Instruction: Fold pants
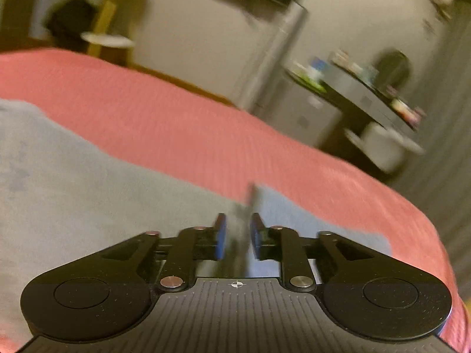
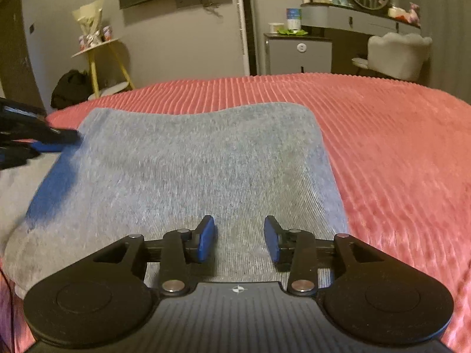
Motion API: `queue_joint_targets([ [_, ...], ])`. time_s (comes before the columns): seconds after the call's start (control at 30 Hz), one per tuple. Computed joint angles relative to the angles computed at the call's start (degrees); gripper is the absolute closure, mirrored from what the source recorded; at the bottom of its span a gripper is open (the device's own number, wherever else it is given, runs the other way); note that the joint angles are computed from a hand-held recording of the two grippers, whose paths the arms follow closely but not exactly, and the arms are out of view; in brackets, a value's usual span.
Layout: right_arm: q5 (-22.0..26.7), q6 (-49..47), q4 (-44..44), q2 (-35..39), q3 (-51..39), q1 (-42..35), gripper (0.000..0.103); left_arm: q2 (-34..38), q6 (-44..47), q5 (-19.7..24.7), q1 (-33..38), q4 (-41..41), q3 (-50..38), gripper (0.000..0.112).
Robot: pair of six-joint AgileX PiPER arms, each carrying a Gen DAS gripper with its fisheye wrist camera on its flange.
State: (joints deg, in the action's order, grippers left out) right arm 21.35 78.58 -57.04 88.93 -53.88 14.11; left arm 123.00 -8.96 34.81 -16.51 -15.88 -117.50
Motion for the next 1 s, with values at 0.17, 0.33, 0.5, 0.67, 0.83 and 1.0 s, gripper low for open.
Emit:
queue_joint_targets([
  [0.17,-1.1,3.3,-3.7,0.6,0.4,0.3,0.051,-10.9,-4.0,-4.2,8.4,3.2,15.3,0.034],
  [0.33,-3.3,13.3,-11.2,1.5,1.1,0.8,0.027,-17.9,0.1,-4.9,23.6,-9.9,26.9,0.029],
  [0.5,0.9,20.6,-18.6,3.5,0.3,3.9,0.018,-12.0,5.8,1.8,31.5,-22.8,23.0,0.033],
  [0.67,0.7,12.2,-11.3,1.6,0.2,3.7,0.038,2.3,0.7,11.4,31.7,-23.2,3.2,0.055],
  [0.83,2.0,10.8,-9.8,1.8,-0.5,4.1,0.038,-1.5,10.3,5.1,30.7,-22.8,7.1,0.089],
  [1.0,1.7,15.9,-14.2,3.0,-0.5,3.8,0.038,-7.4,21.6,-4.5,28.8,-17.0,17.3,0.086],
])
